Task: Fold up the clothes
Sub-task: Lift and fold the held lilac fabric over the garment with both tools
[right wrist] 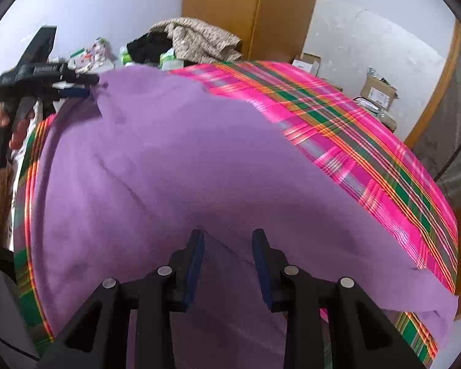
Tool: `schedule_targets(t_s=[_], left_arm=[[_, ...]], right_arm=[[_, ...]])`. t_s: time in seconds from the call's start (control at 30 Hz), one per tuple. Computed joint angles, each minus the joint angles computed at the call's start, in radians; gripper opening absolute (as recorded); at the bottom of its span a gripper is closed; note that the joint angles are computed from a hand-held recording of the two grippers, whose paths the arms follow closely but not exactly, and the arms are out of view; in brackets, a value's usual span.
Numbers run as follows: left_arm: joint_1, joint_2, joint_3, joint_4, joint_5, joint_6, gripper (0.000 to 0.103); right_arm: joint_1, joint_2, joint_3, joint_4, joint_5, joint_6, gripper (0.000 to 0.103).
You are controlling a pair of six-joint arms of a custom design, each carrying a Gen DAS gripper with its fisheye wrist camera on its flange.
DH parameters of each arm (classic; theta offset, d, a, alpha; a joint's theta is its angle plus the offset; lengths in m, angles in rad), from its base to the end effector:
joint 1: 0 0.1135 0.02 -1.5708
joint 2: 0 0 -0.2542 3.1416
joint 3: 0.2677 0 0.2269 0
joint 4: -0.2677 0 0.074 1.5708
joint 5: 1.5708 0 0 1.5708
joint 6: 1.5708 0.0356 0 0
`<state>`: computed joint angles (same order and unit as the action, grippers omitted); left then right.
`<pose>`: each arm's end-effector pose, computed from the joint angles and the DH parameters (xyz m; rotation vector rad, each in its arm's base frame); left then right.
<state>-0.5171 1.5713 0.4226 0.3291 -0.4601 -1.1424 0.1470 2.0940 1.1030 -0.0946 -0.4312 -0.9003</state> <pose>0.2137 -0.1033 0.1153 -0.9071 2.1176 -0.3047 0.3606 0.0684 0.0894 -1.3805 2.1173 0.2843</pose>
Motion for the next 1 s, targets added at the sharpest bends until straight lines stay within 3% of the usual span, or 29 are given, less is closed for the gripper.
schedule_targets(t_s=[0.37, 0.43, 0.47, 0.53, 0.7, 1.0], left_arm=[[0.074, 0.06, 0.034, 0.024, 0.059, 0.006, 0.068], [0.084, 0.058, 0.034, 0.032, 0.062, 0.007, 0.068], [0.088, 0.056, 0.031, 0.037, 0.061, 0.004, 0.068], [0.092, 0.044, 0.022, 0.045, 0.051, -0.003, 0.059], [0.1, 0.013, 0.01, 0.059, 0.041, 0.002, 0.011], [0.114, -0.109, 0.143, -0.063, 0.007, 0.173, 0.008]], right_arm=[[0.035, 0.04, 0.022, 0.022, 0.034, -0.022, 0.033], [0.04, 0.043, 0.028, 0.019, 0.034, -0.017, 0.014], [0.043, 0.044, 0.032, 0.017, 0.035, -0.015, 0.011], [0.046, 0.043, 0.027, 0.026, 0.033, -0.014, 0.008], [0.034, 0.016, 0.007, 0.059, 0.003, -0.002, 0.004], [-0.041, -0.14, 0.002, 0.043, -0.149, 0.073, 0.003]])
